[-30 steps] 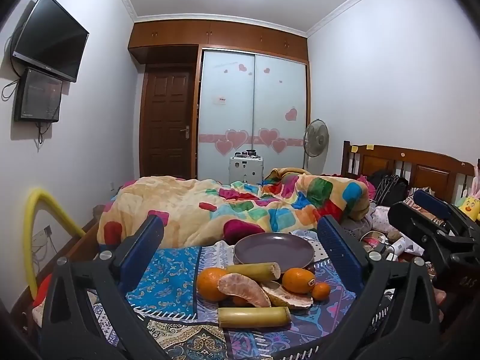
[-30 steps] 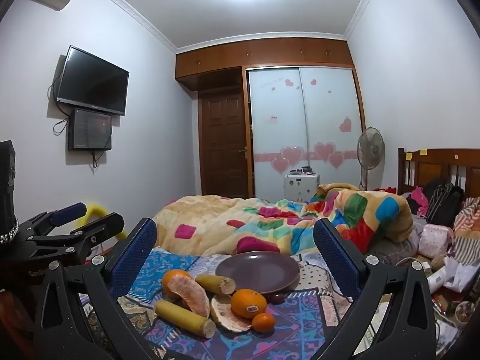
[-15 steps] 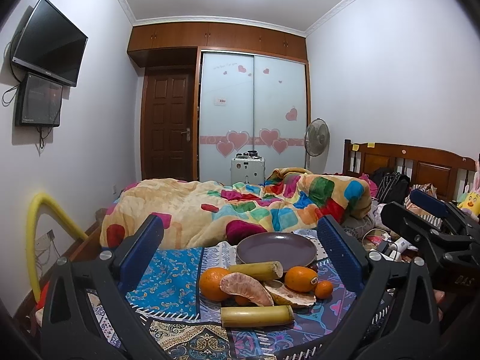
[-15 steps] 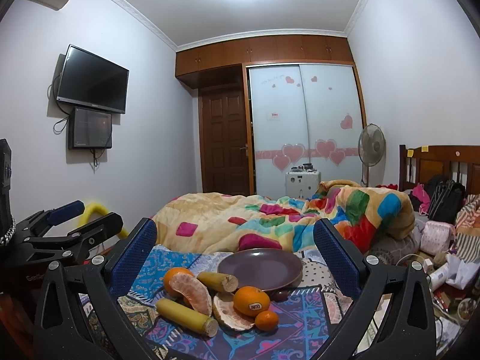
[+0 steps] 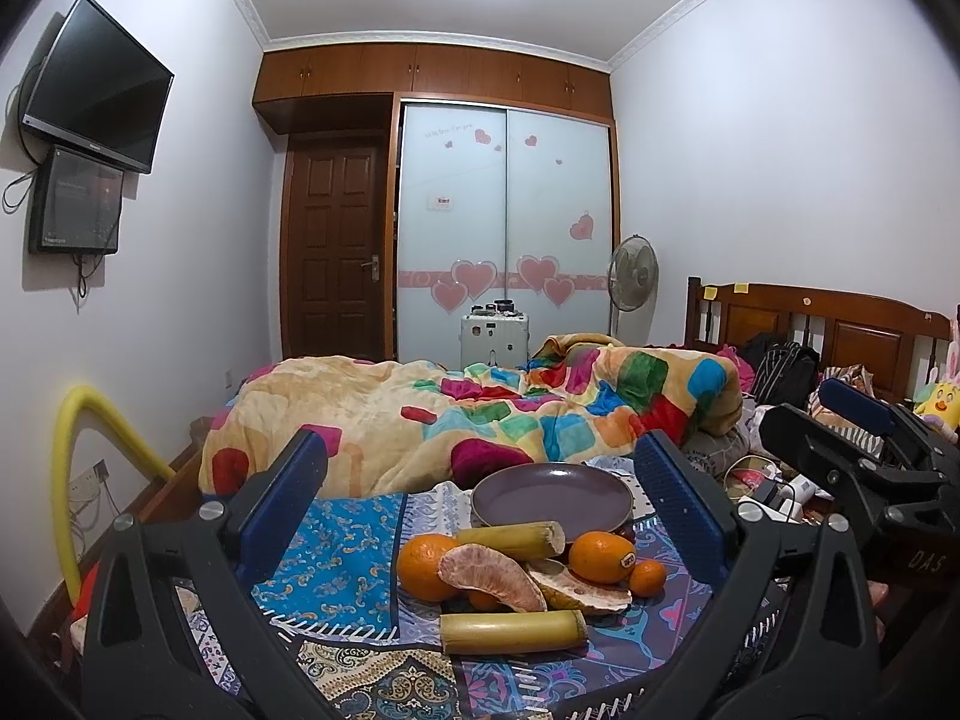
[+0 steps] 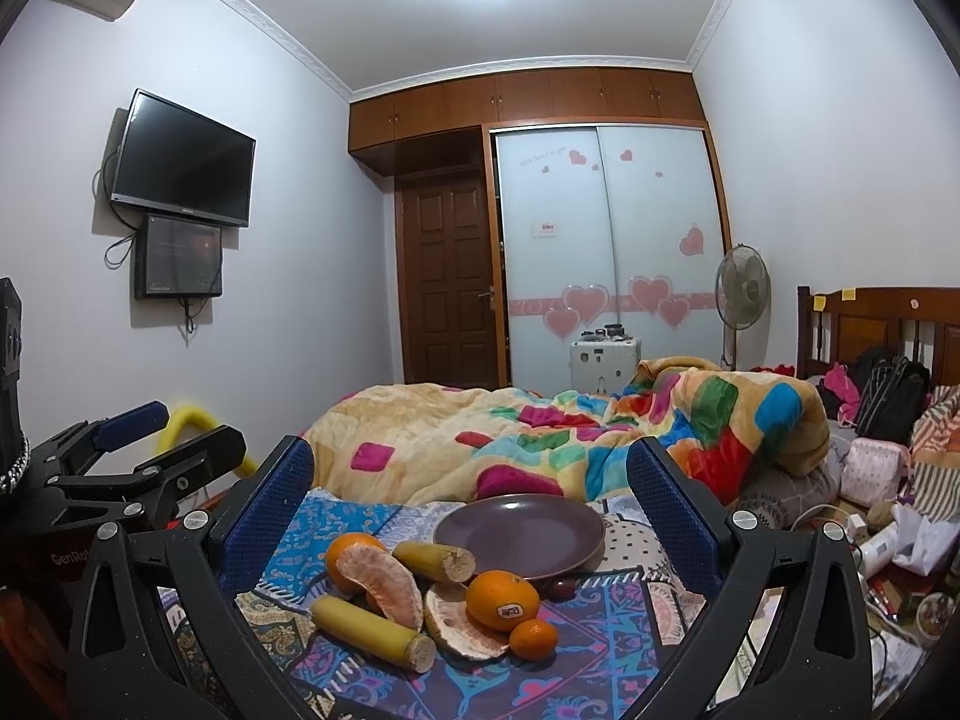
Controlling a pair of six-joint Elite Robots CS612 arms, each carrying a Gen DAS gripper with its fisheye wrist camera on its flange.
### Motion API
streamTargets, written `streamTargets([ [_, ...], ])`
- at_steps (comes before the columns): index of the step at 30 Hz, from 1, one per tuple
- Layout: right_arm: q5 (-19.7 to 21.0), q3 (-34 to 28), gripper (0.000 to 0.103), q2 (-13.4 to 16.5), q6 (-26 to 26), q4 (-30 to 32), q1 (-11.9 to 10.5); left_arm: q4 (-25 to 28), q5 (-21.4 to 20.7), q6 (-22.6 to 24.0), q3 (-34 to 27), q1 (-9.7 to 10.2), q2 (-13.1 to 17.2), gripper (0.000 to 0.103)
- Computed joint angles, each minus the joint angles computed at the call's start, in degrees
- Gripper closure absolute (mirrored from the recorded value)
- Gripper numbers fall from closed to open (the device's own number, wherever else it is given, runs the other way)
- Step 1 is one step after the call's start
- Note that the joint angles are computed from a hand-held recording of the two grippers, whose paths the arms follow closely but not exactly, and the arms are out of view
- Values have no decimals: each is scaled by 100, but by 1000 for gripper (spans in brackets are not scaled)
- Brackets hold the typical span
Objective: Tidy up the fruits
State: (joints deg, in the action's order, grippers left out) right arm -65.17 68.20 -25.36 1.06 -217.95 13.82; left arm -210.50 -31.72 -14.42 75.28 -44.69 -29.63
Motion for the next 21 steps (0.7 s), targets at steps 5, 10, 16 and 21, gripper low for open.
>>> streamTargets([
  [5,0,-2,0,5,-3,-7,-1,-28,1,53,-6,-1,0,0],
  [10,-12,-10,0,8,-2,2,0,-39,1,78,-16,0,1,0],
  [16,-9,-12,0,9,-6,2,-1,-35,25,99,-27,-3,4,0],
  [21,-8,-12,0,8,-8,5,-2,-48,30,112,-30,-5,12,0],
])
